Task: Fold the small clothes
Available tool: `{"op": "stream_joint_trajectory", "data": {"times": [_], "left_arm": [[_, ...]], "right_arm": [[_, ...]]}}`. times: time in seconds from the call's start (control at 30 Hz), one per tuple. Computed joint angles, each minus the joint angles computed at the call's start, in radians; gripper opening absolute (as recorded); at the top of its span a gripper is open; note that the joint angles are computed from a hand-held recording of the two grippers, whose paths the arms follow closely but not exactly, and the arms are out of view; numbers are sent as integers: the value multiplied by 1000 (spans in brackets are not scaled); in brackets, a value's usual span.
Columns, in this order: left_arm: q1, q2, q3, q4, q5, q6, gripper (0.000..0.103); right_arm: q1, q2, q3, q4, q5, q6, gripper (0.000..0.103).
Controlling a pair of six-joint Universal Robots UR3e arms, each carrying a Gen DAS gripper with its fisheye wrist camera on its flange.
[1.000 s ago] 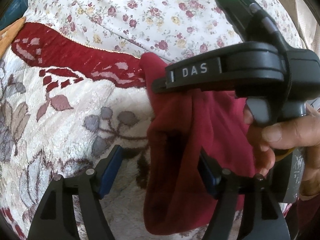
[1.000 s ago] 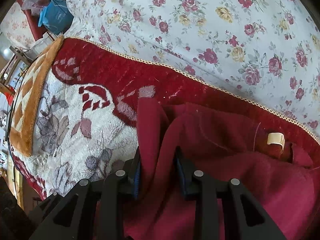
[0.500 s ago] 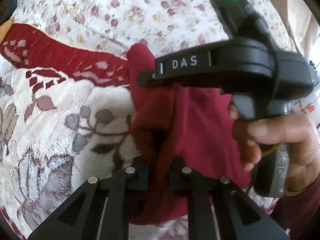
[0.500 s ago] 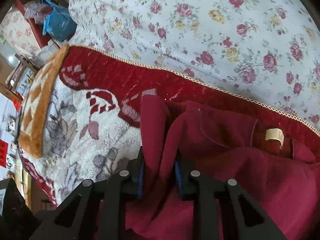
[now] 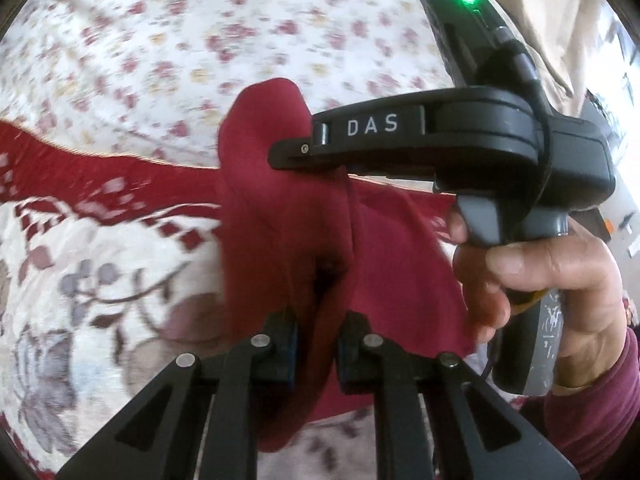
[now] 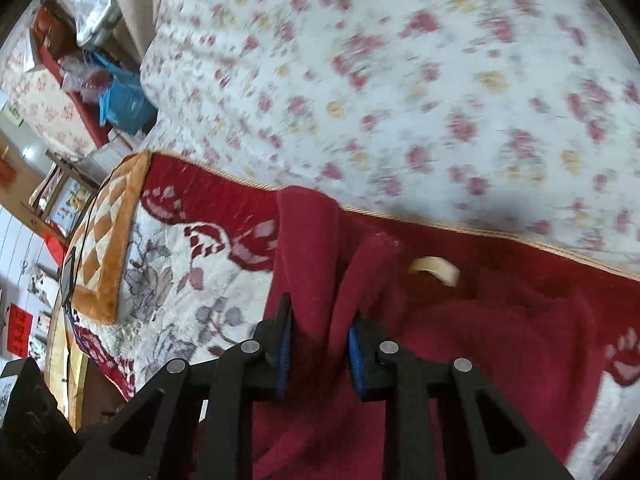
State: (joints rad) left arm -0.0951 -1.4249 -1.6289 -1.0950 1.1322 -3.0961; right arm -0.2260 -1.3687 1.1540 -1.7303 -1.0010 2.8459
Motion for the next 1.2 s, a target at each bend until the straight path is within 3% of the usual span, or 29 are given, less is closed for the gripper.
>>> {"op": "stream_joint_trajectory", "data": {"times": [0.3, 0.47, 0.53, 0.57, 0.63, 0.67, 0.73, 0.8, 0.87, 1.0, 1.07, 1.13, 1.17, 1.2], "left_arm": [[-340, -363, 321, 59, 139, -123, 13], [-444, -572, 523, 29, 188, -168, 13], [-455, -617, 562, 11, 182, -174, 22], [-449, -619, 559, 13, 162, -174, 26], [-417, -578, 513, 18, 91, -157, 48], [-399, -547, 497, -8, 67, -139, 53], [-376, -458, 435, -21, 73, -96, 69], [-355, -322, 304, 34, 142, -39, 75], [-329, -231, 198, 77, 210, 1, 76], [-240, -129, 50, 70, 253, 17, 76], [-209, -106, -4, 72, 245, -4, 76], [-208, -97, -32, 97, 251, -33, 76], [-205, -94, -44, 109, 259, -42, 76], [-208, -82, -49, 107, 265, -54, 76]], "right_arm": [[-380, -157, 226, 106, 87, -235, 22], [-470, -113, 322, 6, 60, -216, 22], [-470, -78, 347, -37, 46, -191, 22], [-472, -66, 360, -47, 47, -189, 23], [-504, -67, 385, -39, 90, -193, 29], [-520, -76, 386, -16, 106, -202, 33], [-564, -122, 376, 70, 127, -249, 40], [-631, -220, 392, 193, 166, -363, 60], [-709, -344, 419, 331, 182, -478, 72], [-806, -485, 447, 575, 184, -680, 75], [-792, -535, 514, 552, 153, -673, 75], [-763, -572, 603, 482, 112, -645, 66], [-756, -598, 642, 450, 99, -638, 36], [-757, -651, 692, 394, 80, -632, 14]]}}
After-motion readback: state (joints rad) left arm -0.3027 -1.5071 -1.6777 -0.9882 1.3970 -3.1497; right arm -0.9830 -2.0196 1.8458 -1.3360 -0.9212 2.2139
